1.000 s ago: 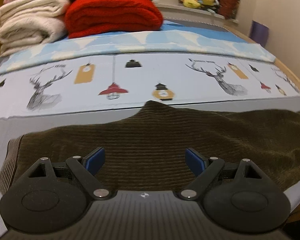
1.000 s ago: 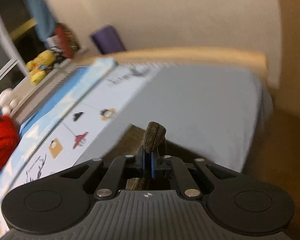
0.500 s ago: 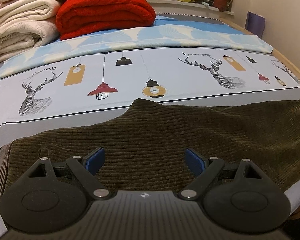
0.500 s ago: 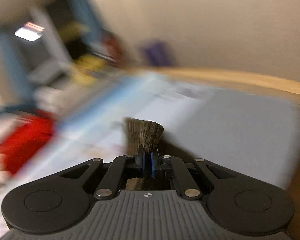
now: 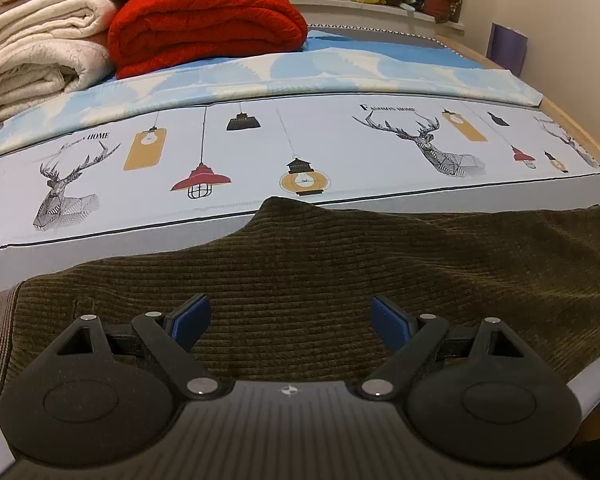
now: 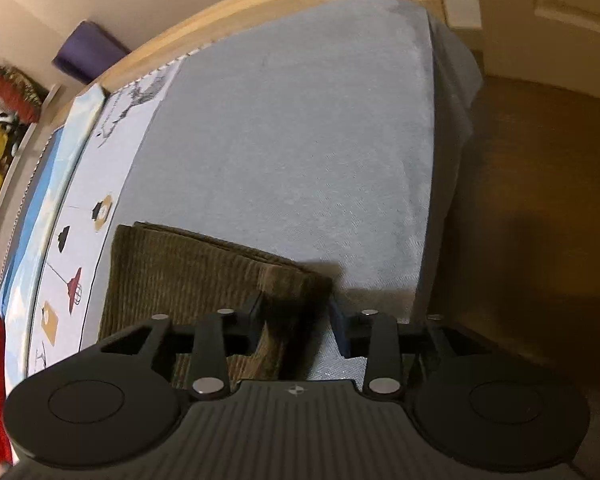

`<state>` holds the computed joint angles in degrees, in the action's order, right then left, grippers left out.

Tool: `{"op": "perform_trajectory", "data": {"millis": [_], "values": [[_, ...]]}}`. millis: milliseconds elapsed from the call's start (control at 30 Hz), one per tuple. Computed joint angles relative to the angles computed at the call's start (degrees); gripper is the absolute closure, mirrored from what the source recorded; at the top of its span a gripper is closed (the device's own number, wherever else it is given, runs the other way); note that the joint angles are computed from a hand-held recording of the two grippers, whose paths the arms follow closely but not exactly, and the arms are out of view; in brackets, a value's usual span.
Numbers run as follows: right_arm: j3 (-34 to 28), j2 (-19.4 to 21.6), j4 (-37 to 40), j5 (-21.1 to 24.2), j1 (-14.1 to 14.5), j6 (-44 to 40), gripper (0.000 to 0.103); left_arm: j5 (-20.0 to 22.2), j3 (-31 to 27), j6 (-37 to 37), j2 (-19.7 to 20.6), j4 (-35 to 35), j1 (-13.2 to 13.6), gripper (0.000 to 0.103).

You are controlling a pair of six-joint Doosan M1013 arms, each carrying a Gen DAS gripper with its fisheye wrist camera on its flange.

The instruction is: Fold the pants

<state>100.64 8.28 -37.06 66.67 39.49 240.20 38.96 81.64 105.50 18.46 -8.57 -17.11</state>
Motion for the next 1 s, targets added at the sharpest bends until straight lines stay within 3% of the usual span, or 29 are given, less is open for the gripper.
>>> {"op": "perform_trajectory", "data": {"millis": [67,200,233,433,500,567,667,767,833,933,967,1000], "values": [[0.5,-0.17,0.32,-1.51,-0.43,0.36,0.065,-0.15,0.11,0.57,-0.07,-0.09,-0.05,0.013],[-0.42,0.62,0.22,-0.19,-0.82,-1.49,0.065,-0.08,0.06,0.48,0.0,0.02,0.02,0.013],[-0.84,0.97,0.24,0.37,-0.96,-2.53,0.07,-0.07,0.01,0.39,0.03,0.1,0.03,0.013],[-5.8,3.3,-4.89,8.86,1.07,-3.85,0.078,-0.59,-0.25,-0.3,-0.02,-0.22,0.46,0.013],[-10.74,5.69,-7.52,15.02,2.09,-11.35,0.079,-1.07,-0.3,-1.56,-0.15,0.06,0.88,0.013],[-19.11,10.0,-12.14,22.65,3.36,-26.35,0.079,-1.21,-0.43,-3.01,-0.29,0.31,1.39,0.013],[-32.84,18.42,-25.14,26.16,7.05,-48.85,0.079,-1.37,-0.51,-4.48,-0.58,0.15,2.42,0.013],[-46.24,26.96,-33.3,20.05,10.84,-71.2,0.079,-1.48,-0.49,-5.68,-0.86,0.33,3.57,0.013],[-53.05,31.76,-33.23,14.01,12.64,-81.72,0.078,-1.5,-0.37,-6.71,-1.08,0.87,4.34,0.013],[-58.39,35.74,-15.29,-0.8,12.88,-102.65,0.062,-0.79,-0.47,-7.22,-1.22,-0.05,5.67,0.013],[-58.0,36.2,-7.79,-4.34,12.69,-107.97,0.062,-0.43,-0.47,-7.24,-1.26,-0.63,6.15,0.013],[-59.46,37.13,-0.29,-4.88,12.3,-113.08,0.062,-0.02,-0.58,-7.33,-1.24,-1.02,6.49,0.013]]}}
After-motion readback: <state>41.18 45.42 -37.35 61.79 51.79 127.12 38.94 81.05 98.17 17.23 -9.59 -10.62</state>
